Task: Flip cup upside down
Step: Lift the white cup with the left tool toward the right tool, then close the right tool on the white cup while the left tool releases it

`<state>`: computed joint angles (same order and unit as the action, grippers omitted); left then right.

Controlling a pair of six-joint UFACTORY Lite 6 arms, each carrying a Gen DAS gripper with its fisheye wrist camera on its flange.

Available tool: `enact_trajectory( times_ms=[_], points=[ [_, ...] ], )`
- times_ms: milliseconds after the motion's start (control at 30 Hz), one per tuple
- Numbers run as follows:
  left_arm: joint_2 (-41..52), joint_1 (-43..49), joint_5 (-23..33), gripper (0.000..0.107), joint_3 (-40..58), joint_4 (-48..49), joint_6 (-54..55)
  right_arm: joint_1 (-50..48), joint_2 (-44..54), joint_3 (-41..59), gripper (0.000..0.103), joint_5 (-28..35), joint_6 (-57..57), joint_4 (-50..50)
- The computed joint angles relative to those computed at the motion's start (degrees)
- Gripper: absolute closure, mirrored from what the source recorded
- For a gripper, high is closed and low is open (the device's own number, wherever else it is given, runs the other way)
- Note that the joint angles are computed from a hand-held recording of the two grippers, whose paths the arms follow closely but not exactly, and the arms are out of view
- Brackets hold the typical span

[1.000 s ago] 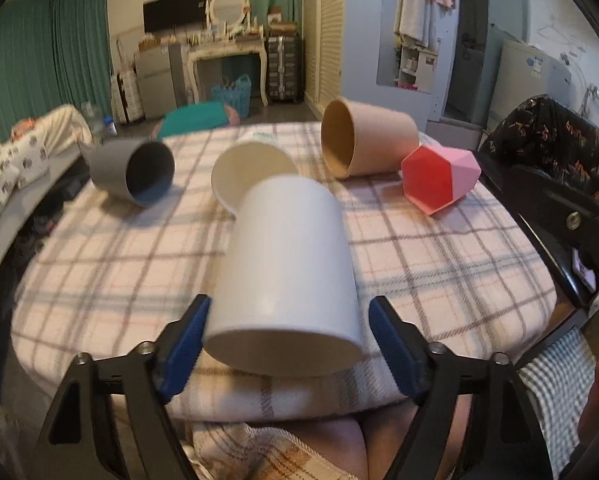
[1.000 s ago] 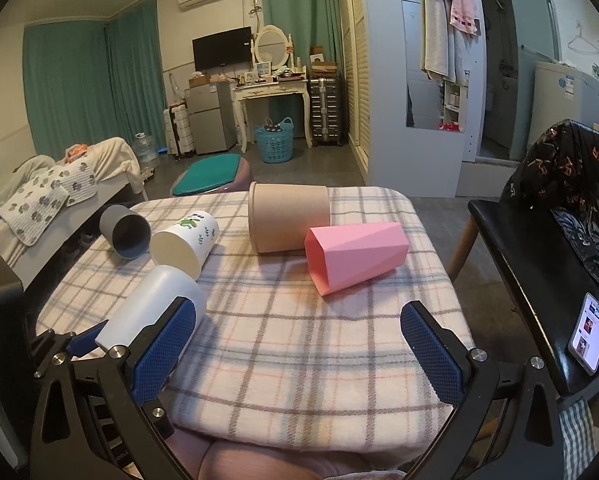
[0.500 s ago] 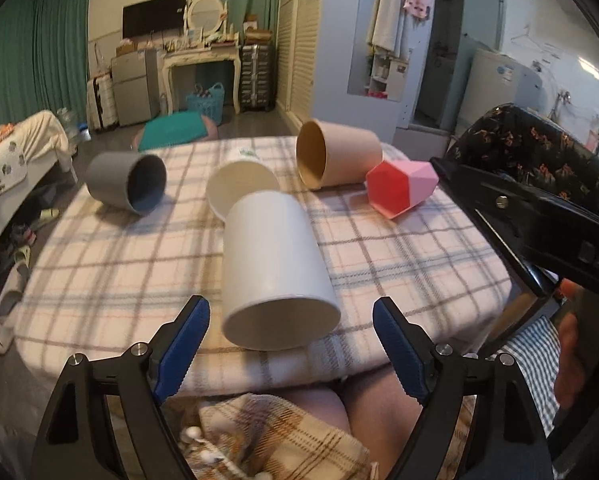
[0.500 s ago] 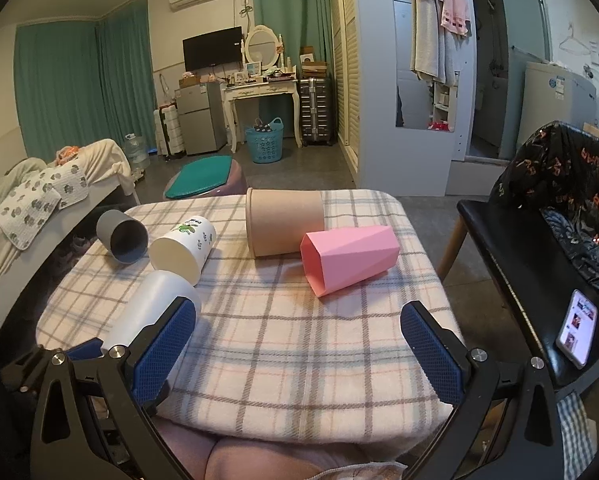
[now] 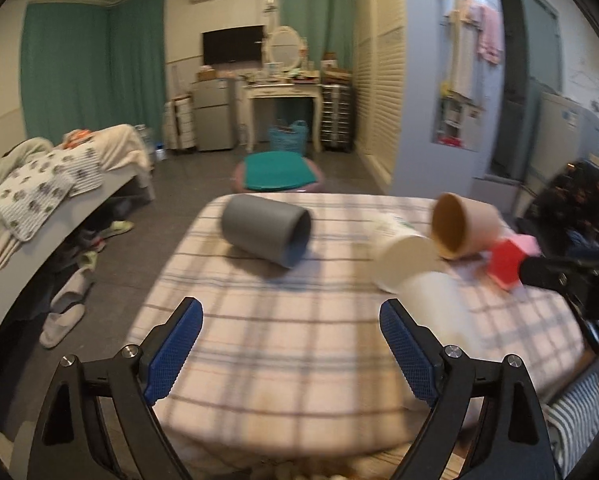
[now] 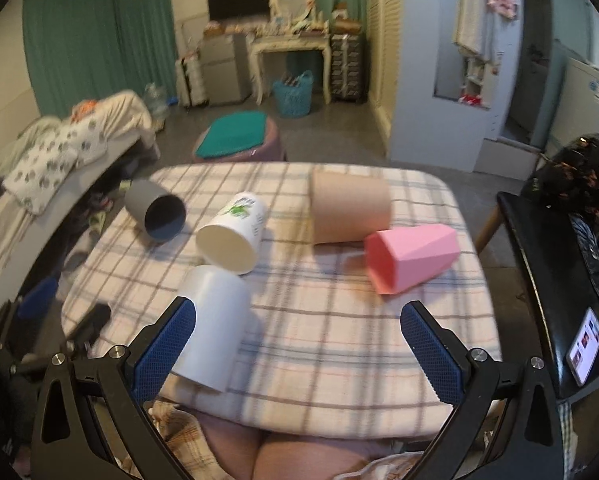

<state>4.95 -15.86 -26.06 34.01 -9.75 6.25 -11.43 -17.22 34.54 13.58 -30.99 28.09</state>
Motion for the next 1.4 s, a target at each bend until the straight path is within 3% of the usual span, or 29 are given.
enact_trajectory(
  times_ms=[233,367,633,767,1000,1200,1400],
  points=[
    [9.63,8.96,1.29,0.014,8.24,15.3,-12.66,8.45,21.58,15.79,0.0,4.26,14.81,-9.6],
    [13.78,10.73,1.67,0.014,11.35,19.47,-15.56,9.88,30.8,23.23,0.0,7.66,14.8,-7.19],
    [19.5,10.59,1.77,0.014,15.69,25.53,-20.85,9.75,41.85,34.58,0.001,13.9,17.94,-8.32],
    [21.38,10.7,1.95,0.014,17.43,28.95,-24.48,9.54,46.63,39.56,0.008,17.75,18.2,-8.09],
    [22.32,11.24,2.24,0.014,18.21,31.16,-26.42,10.43,51.65,43.66,0.029,20.53,19.32,-8.79],
    [21.58,11.82,2.55,0.014,17.8,31.94,-27.2,10.05,50.27,42.11,0.03,19.71,17.83,-7.25],
    [20.06,11.62,2.44,0.014,16.66,31.09,-26.48,10.15,42.2,34.95,0.03,16.24,13.31,-4.75]
  ],
)
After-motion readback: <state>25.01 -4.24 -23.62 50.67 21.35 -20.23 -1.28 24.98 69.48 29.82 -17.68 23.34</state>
